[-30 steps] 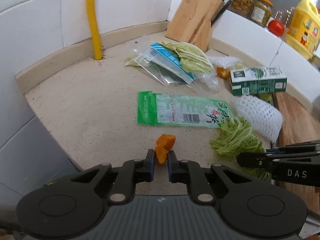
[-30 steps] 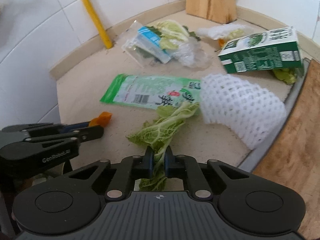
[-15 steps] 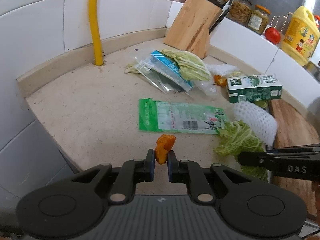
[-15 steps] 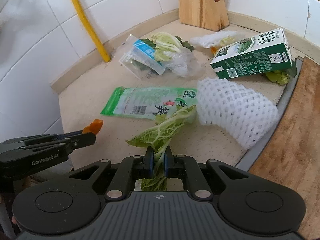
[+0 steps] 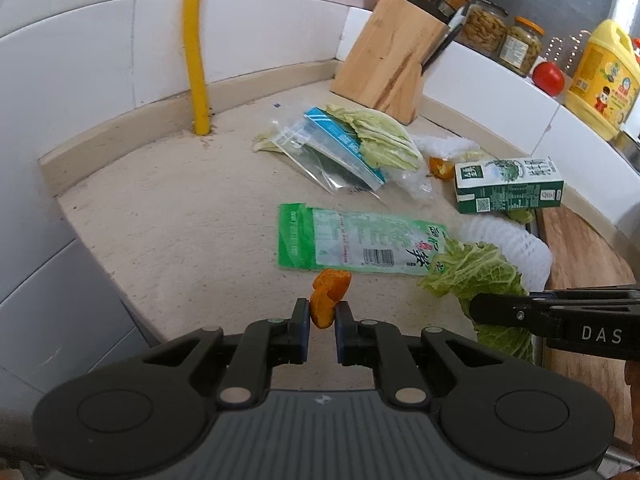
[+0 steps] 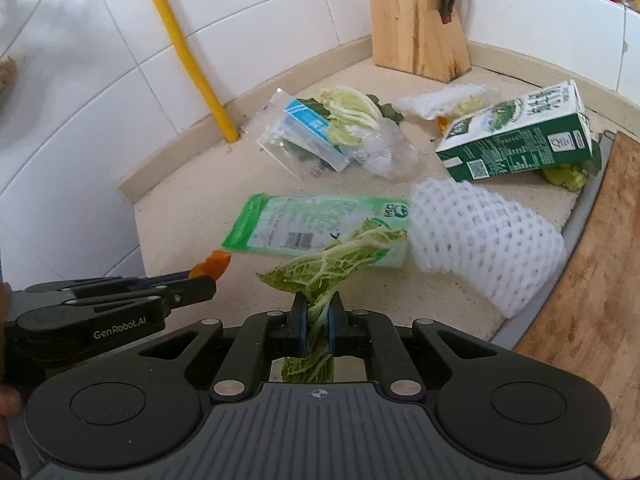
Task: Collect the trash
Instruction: 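Lift the orange peel and cabbage leaf off the countertop with both tools, then carry the orange peel and cabbage leaf down over the trash bin with both tools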
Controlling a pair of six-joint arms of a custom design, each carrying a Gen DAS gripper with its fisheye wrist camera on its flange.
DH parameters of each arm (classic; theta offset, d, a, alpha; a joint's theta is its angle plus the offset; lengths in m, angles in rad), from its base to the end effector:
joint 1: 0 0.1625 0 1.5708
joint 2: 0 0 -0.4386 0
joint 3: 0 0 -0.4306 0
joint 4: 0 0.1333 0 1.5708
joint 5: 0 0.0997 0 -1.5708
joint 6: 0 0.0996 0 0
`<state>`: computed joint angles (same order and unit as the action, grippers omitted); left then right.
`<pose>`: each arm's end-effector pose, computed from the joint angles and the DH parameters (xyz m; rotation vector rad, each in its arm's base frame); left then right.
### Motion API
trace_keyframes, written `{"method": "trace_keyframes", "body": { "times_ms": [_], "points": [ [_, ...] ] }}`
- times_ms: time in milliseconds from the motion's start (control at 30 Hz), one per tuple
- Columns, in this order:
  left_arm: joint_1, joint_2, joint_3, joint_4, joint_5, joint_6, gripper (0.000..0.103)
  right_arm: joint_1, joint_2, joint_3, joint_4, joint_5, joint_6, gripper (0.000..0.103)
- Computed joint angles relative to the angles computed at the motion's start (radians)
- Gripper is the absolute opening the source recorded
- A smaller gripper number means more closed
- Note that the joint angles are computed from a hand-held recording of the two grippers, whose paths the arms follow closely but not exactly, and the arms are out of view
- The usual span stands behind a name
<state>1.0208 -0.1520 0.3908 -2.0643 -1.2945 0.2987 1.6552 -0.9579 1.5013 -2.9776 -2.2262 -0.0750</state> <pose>-0.3715 -0.9130 0.0594 1.1356 2.6376 -0.4148 0.1352 -0.7369 0.3231 -0.1755 -2.3149 1.0602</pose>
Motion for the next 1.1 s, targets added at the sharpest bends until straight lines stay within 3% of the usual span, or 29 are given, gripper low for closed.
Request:
{"method": "trace_keyframes", "body": {
  "times_ms": [567,1100],
  "points": [
    [0.017,-0.122,0.176,-0.165,0.031,-0.047,0.009,0.045,0.065,-0.096,0.049,0.081,-0.091,0.013],
    [0.053,-0.218,0.293,-0.279,0.106,-0.103,0.009,0.085,0.179,-0.23,0.149,0.166,-0.162,0.013]
  ]
}}
